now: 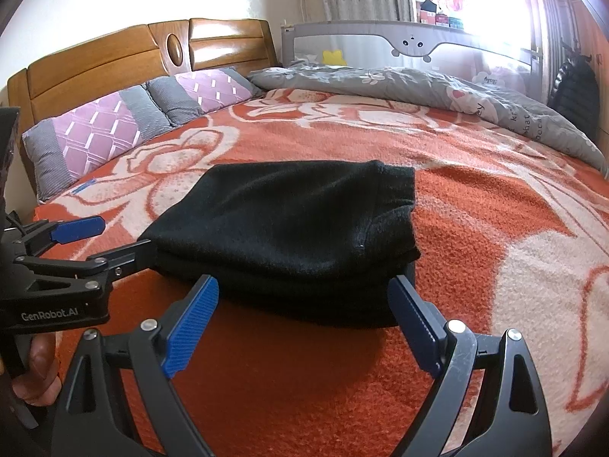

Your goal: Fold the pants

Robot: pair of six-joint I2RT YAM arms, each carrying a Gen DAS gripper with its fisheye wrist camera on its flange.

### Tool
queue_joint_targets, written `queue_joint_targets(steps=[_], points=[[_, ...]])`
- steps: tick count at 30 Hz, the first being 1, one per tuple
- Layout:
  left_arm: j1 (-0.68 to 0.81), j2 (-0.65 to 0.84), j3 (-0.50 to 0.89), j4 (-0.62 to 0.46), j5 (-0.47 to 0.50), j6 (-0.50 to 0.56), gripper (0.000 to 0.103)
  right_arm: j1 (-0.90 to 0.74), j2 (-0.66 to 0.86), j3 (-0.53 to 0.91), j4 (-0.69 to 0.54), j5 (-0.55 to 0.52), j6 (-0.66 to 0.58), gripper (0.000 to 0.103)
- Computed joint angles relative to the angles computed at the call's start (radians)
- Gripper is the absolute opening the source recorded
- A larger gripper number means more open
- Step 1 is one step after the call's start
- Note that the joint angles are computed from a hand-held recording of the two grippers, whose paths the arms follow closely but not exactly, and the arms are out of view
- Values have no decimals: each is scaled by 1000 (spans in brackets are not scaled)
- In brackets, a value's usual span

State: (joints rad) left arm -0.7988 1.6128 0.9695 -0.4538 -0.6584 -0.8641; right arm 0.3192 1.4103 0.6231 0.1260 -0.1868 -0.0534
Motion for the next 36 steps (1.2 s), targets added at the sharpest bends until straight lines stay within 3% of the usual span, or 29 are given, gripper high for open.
queue_joint_targets(steps=[36], points=[[5,9,21,-5,14,12,91,-35,-8,38,-44,-27,-26,91]])
